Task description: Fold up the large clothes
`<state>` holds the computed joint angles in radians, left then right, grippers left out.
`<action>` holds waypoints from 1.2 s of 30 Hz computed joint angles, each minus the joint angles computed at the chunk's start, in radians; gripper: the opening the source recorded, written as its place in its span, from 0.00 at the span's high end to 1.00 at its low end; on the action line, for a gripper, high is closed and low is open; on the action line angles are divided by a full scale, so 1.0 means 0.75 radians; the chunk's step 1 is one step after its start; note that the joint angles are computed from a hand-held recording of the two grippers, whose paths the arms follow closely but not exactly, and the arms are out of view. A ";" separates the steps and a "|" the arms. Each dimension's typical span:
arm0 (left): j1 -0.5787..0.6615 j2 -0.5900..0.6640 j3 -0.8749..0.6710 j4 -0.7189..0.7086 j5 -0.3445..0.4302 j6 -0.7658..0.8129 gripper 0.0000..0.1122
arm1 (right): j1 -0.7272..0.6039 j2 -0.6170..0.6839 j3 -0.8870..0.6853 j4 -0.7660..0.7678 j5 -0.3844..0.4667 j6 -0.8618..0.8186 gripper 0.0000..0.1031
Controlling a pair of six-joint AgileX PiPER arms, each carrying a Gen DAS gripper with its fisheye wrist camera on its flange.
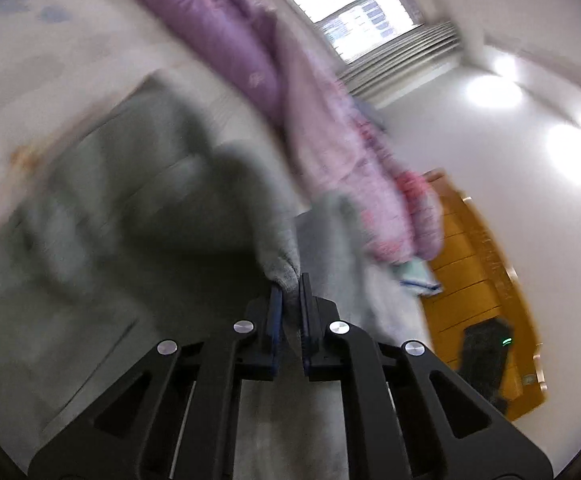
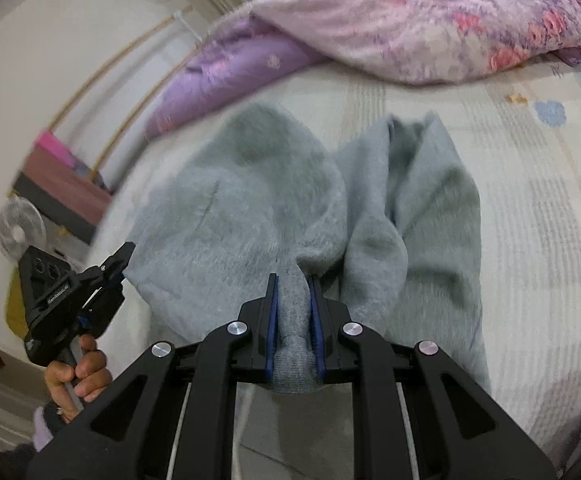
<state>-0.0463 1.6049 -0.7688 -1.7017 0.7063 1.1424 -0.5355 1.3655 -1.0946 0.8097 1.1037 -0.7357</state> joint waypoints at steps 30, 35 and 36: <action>-0.040 0.235 -0.615 1.084 -0.176 -0.839 0.79 | 0.381 0.267 -0.217 -0.063 -0.283 0.261 0.79; 0.013 0.414 -0.751 1.228 -0.150 -0.942 0.78 | 0.246 0.191 -0.157 0.185 -0.209 0.085 0.64; 0.032 0.438 -0.764 1.219 -0.130 -0.937 0.78 | 0.243 0.165 -0.153 0.170 -0.229 0.085 0.56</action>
<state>-0.0220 1.9334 -1.3417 -0.7876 0.6087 0.4399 -0.3533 1.4891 -1.2095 0.9373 0.9322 -0.6718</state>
